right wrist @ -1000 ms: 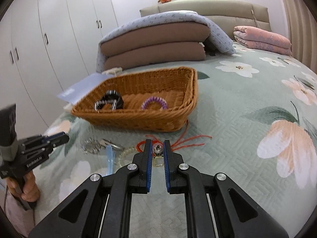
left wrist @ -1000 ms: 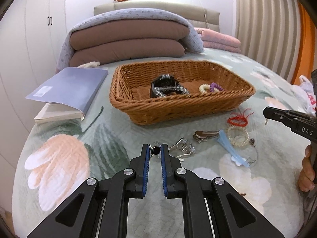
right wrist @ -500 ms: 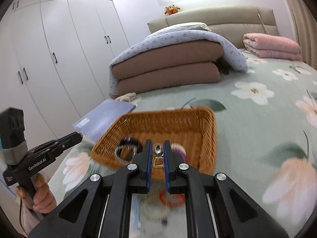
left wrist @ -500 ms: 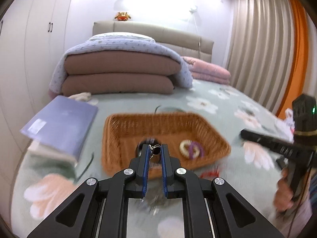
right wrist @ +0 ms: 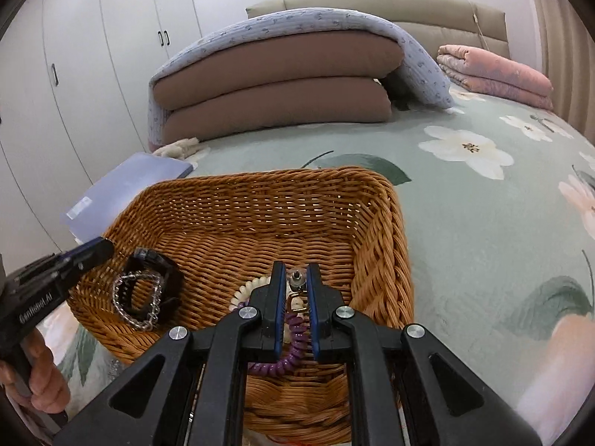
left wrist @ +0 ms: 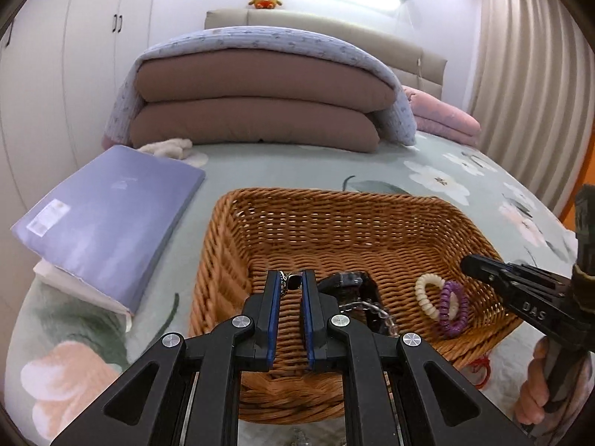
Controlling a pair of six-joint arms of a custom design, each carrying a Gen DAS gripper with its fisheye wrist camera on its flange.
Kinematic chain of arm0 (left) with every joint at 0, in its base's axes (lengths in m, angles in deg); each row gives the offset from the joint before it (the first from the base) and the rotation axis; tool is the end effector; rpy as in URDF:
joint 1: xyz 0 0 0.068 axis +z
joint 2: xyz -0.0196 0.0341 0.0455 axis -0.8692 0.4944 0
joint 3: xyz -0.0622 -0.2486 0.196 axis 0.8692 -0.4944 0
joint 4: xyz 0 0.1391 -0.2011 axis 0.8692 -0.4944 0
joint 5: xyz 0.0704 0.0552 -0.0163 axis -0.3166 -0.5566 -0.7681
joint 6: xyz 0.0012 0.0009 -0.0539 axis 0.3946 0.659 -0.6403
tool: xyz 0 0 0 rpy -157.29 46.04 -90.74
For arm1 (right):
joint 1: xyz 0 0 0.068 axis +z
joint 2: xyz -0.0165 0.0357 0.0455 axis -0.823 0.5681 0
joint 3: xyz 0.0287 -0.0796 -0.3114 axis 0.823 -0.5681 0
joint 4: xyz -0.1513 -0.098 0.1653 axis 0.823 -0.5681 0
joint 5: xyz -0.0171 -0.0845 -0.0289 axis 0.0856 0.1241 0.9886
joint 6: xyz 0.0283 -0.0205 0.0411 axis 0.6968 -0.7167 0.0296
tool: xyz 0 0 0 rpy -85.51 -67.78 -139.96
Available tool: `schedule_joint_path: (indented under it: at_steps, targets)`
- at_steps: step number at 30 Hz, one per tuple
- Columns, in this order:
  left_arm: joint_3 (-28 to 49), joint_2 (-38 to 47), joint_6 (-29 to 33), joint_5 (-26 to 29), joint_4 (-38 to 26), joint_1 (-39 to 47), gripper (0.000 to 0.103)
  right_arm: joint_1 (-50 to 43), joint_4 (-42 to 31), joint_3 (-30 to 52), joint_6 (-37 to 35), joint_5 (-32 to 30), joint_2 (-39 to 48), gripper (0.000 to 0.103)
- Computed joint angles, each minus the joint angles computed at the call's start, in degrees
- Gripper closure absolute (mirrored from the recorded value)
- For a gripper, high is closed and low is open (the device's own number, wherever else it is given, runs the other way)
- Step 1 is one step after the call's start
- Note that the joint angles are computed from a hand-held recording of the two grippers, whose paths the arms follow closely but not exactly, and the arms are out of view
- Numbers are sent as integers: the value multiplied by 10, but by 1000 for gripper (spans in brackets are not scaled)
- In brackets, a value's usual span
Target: Organize jewelry
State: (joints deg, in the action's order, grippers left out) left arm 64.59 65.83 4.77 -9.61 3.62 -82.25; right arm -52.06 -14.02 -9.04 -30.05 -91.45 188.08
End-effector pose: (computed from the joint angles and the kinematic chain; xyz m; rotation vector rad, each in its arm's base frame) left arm 0.2812 -0.1073 0.1489 0.0540 2.2214 -0.1863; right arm 0.3056 0.0256 0.1383 -0.1716 2.2546 0.2887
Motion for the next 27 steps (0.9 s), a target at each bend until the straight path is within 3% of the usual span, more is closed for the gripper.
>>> schedule_joint_path:
  at_steps: [7, 11, 13, 14, 15, 17, 27]
  targets:
    - [-4, -2, 17, -30, 11, -23, 91, -6, 17, -10, 3, 3, -5, 90]
    - [-1, -1, 12, -33, 2, -23, 91, -27, -2, -1, 11, -41, -5, 87]
    - [-4, -6, 8, -23, -2, -23, 84, -35, 2, -6, 15, -51, -9, 75]
    - [-7, -9, 7, -11, 4, -19, 74, -37, 9, -11, 17, -48, -13, 68]
    - [-11, -11, 6, -4, 9, -17, 59, -38, 16, -16, 17, -45, -17, 68]
    - [-23, -19, 2, 3, 27, -13, 47, -40, 20, -21, 16, -50, -22, 68]
    - [-90, -85, -23, 8, 65, -6, 47, -34, 96, -127, -1, -57, -118, 68]
